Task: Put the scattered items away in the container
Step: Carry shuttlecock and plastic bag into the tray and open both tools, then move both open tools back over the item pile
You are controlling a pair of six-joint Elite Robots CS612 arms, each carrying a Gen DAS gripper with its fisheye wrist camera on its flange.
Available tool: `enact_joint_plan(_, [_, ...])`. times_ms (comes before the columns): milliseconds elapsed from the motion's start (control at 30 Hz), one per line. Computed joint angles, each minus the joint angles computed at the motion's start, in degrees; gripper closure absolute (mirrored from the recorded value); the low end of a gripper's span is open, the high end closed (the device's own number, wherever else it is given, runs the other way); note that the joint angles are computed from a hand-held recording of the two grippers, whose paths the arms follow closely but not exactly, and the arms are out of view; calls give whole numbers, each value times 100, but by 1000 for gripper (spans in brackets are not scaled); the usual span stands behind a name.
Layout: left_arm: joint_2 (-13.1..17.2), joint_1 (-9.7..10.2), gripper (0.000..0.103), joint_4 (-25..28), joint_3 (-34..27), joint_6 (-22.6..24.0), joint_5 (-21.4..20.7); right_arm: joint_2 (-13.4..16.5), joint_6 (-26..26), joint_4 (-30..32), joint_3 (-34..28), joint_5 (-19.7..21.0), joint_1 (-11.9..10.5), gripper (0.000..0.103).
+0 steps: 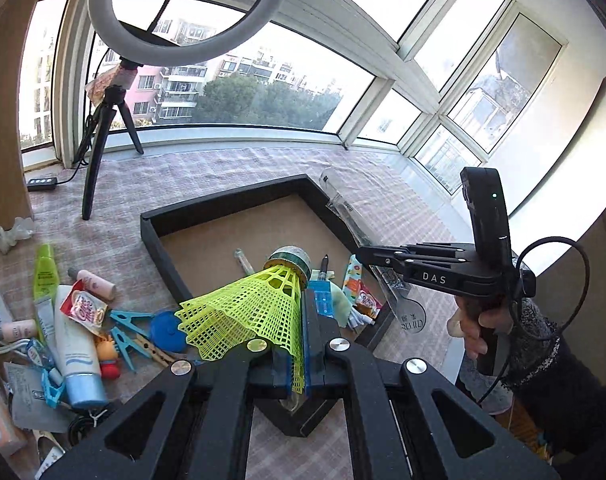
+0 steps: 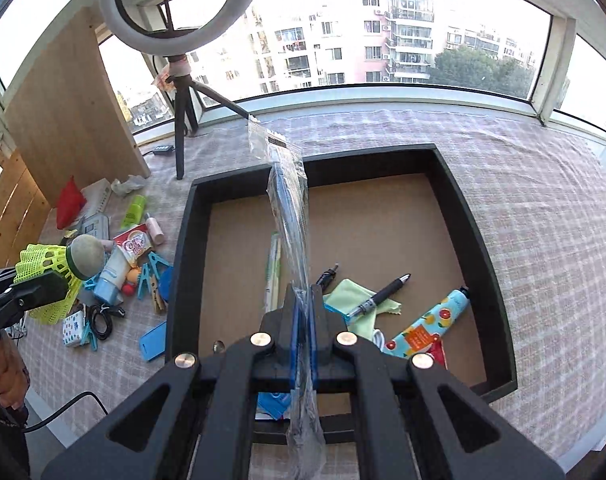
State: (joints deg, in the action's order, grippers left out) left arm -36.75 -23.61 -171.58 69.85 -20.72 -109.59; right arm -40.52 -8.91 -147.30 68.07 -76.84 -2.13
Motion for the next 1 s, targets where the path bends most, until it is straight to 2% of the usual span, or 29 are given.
enact_joint_plan(67, [128,-148,101,90,-252,-1,166,31,12,16,-38,-150,-85,98])
enact_joint_plan(100, [200,-205,100,199,-399,-19,185,50,33,61,-71,-180,-122,93])
enact_joint_plan(133, [269,-257,95,392,-557,-39,206,73,53,165,-123,-236,-147,84])
enact_joint_plan(167, [316,-316,74,673,-703,-37,323,97,105,264,-179,-376,-154,57])
enact_joint_plan(200, [349,-379,60,910,-815,-59,522,104,178,229,-185,-535,-154,35])
enact_joint_plan(233, [375,-423,43,957,-869,-87,653,90,207,64,-130,-608,-160,34])
enact_joint_plan(300, [376,-469,43,804,-829,-80,736,47,142,-191,-16,-584,-175,34])
enact_joint_plan(400, [316,-480,43,775,-724,47,805,22,39,-251,21,-523,-168,34])
enact_joint_plan(567, [119,-386,43,560,-342,-35,940,-7,-5,-233,52,-153,-120,34])
enact_joint_plan(800, [-562,-115,43,197,989,195,1470,-174,-390,-275,312,445,135,34])
enact_joint_plan(900, [-893,44,41,129,1645,294,1707,-259,-660,-273,461,519,327,34])
enact_joint_plan(1000, [-1158,191,41,274,2167,473,1991,-311,-847,-211,583,627,528,34])
